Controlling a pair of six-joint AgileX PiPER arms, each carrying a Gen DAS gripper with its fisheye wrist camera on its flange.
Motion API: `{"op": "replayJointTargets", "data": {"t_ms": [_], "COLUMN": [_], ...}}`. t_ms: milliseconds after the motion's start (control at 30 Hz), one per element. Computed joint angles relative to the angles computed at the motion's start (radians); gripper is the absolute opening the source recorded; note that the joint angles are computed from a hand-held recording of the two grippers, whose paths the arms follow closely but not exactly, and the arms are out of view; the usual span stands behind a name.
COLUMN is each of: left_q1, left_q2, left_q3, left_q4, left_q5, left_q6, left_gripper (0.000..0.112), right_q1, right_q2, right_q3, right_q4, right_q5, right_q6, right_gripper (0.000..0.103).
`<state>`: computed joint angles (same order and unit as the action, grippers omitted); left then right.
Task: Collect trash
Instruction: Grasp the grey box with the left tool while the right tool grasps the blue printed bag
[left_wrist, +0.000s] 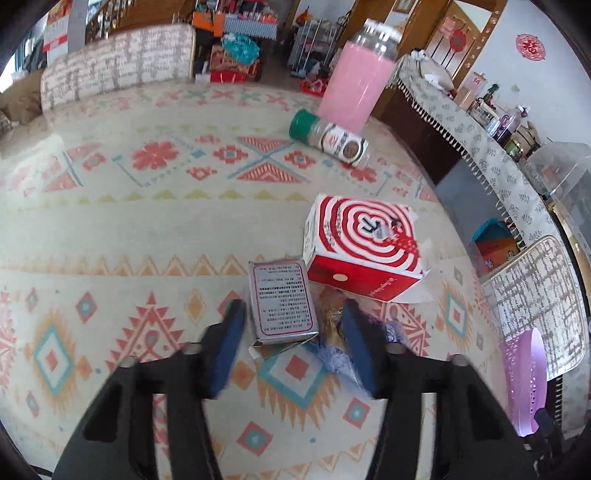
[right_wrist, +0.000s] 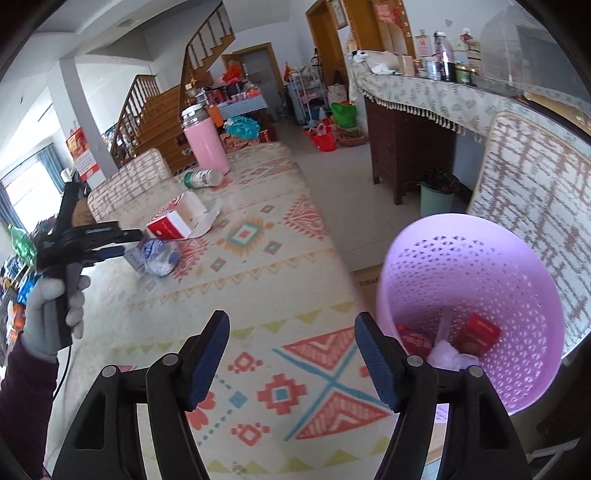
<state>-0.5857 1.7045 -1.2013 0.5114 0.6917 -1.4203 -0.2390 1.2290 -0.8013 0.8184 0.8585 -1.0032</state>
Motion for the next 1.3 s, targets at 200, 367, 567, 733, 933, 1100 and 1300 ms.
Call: {"op": "replayJointTargets", "data": {"t_ms": [200, 367, 567, 733, 933, 1100, 1300], "left_q1": [-0.034, -0.184, -0.356, -0.407, -0.456, -0.482, -0.494], "left_q2": [-0.042, -0.169, -0.297, -0.329, -0.351, -0.378, -0.389], "left_q3": [0.019, 0.094, 0.246, 0.32, 0.355, 0.362, 0.37], "left_q4": [0.021, 0.117, 0.206, 0.272, 0.31, 0.33, 0.339], "left_q5": [0.046, 0.171, 0.21, 0.213, 0.278, 0.32, 0.335], "left_q6": [-0.04, -0.181, -0.44, -0.549, -0.603, -0.63, -0.655], "left_gripper": [0.035, 0.035, 0.035, 0.035, 0.035, 0.035, 0.035], "right_q1": [0.171, 0.35, 0.575, 0.722, 0.849, 0.912, 0.955], "right_q2": [0.016, 0.058, 0.229, 0.408, 0.593, 0.663, 0.641], "right_q3": [-0.011, -0.037, -0.164, -0.365, -0.574, -0.634, -0.6], "right_q4": [-0.033, -0.06, -0.088, -0.24, -0.51, -0.663, -0.758], "right_q5": [-0.052, -0.114, -0.19, -0.24, -0.222, -0.225, -0.241], "right_q6": [0.088, 0.16, 0.258, 0.443, 0.695, 0.841, 0.942], "right_gripper": [0.074, 0.074, 0.075, 0.078, 0.085, 0.085, 0.05]}}
